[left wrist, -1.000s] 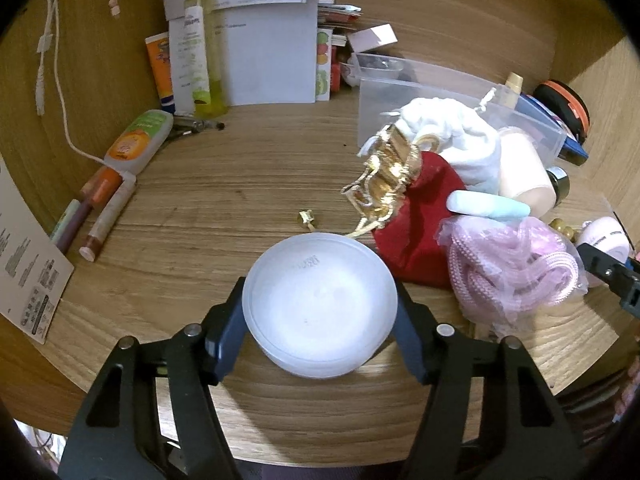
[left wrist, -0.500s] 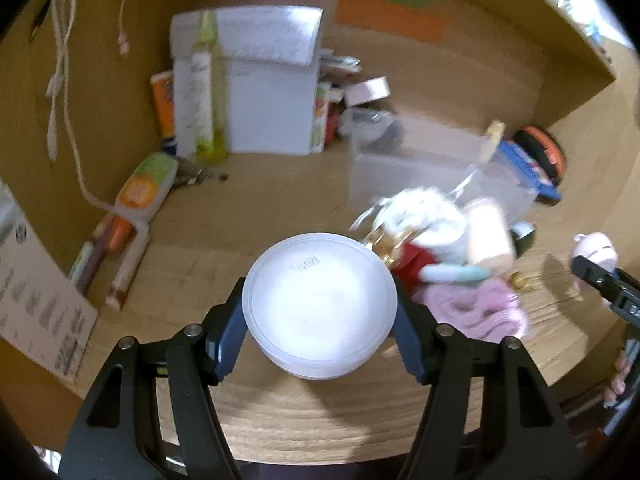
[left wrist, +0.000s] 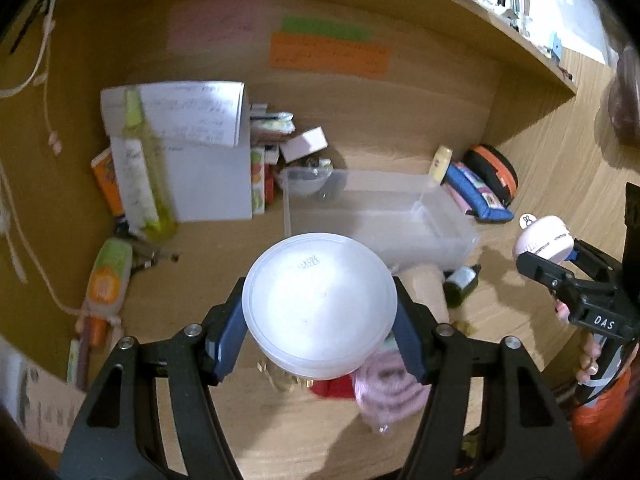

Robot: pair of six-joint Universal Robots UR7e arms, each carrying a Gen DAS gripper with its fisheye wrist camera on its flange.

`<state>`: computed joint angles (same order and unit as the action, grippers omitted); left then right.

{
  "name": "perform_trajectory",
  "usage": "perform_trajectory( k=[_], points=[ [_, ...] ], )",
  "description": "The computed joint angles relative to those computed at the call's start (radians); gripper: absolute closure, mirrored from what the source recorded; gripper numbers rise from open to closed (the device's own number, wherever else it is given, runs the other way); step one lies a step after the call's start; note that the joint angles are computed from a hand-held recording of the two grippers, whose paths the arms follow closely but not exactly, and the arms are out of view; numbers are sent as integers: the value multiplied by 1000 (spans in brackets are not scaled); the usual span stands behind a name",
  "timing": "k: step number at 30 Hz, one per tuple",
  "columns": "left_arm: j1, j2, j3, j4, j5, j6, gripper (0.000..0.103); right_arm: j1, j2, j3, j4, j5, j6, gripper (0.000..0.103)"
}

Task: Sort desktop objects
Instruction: 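Carry both items over the clear bin while left gripper releases the lid inside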

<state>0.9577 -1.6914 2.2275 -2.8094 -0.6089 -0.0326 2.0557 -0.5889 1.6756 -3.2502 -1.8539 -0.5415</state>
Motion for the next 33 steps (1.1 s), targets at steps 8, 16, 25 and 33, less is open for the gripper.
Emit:
perform_trajectory(
  k=[8, 16, 25, 33],
  points=[
    [47, 62, -148, 63, -78, 4, 38, 15, 55, -153, 98, -25, -19, 40],
    [102, 175, -281, 62, -103, 74, 38, 1, 155, -360, 256, -68, -2, 40],
    [203, 311, -439, 197, -204, 74, 38, -26, 260, -548, 419, -105, 10, 40],
    [252, 409, -542, 309, -222, 83, 38, -46, 352, -709, 584, -152, 28, 40]
  ],
)
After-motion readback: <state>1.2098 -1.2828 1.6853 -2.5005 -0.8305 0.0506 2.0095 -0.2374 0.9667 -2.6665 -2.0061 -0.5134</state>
